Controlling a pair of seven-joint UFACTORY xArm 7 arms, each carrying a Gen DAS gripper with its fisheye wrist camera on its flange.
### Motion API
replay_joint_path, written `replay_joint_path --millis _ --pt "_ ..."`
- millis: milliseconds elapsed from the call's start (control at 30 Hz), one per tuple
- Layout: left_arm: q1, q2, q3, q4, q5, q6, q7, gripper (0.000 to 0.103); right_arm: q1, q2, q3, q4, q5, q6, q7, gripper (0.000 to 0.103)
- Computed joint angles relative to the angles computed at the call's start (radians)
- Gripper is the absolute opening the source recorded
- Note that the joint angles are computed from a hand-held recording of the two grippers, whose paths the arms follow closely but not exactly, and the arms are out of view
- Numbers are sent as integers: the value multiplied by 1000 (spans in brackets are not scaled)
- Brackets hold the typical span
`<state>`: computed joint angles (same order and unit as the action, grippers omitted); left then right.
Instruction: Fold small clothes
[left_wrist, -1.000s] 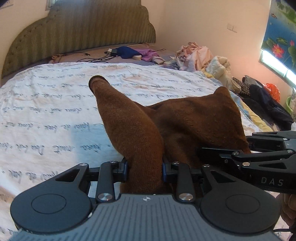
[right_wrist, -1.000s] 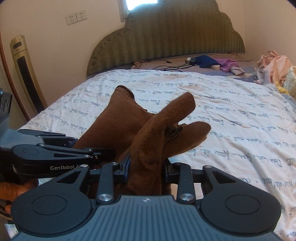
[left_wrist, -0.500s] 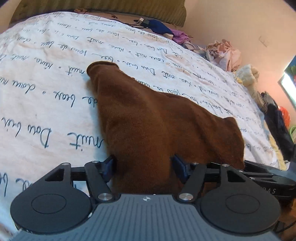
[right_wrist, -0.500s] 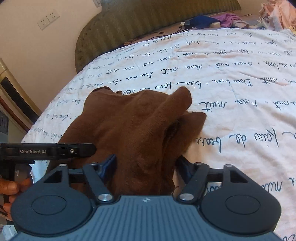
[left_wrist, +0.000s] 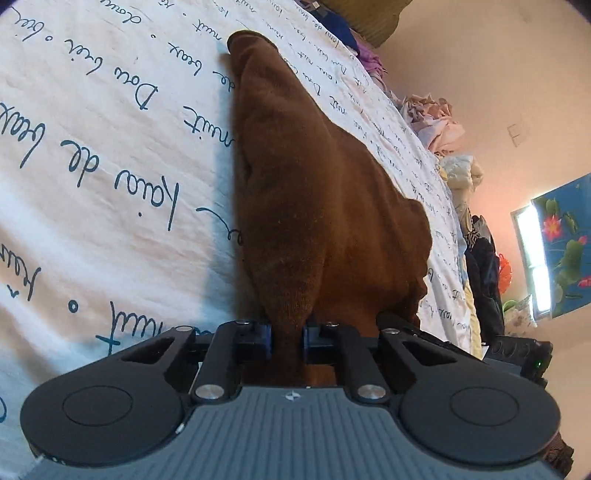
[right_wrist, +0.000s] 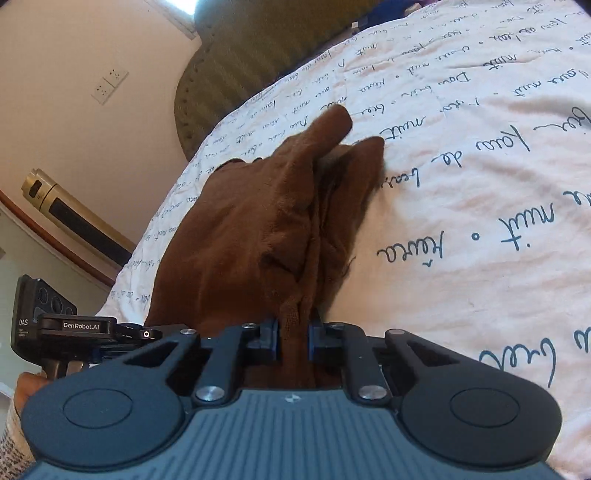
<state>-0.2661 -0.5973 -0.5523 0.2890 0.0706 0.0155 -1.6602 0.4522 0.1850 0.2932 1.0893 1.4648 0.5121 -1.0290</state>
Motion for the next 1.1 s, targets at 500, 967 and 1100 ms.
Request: replay_joint_path --millis 500,967,1100 --pt "-144 -118 -25 -59 -24 103 -90 24 71 -117 -10 -126 -139 -92 76 35" --pt "47 38 -23 255 280 463 39 76 90 40 -7 68 -402 -273 299 42" --pt "97 117 -16 223 340 314 -34 51 116 47 -7 59 -580 -345 438 23"
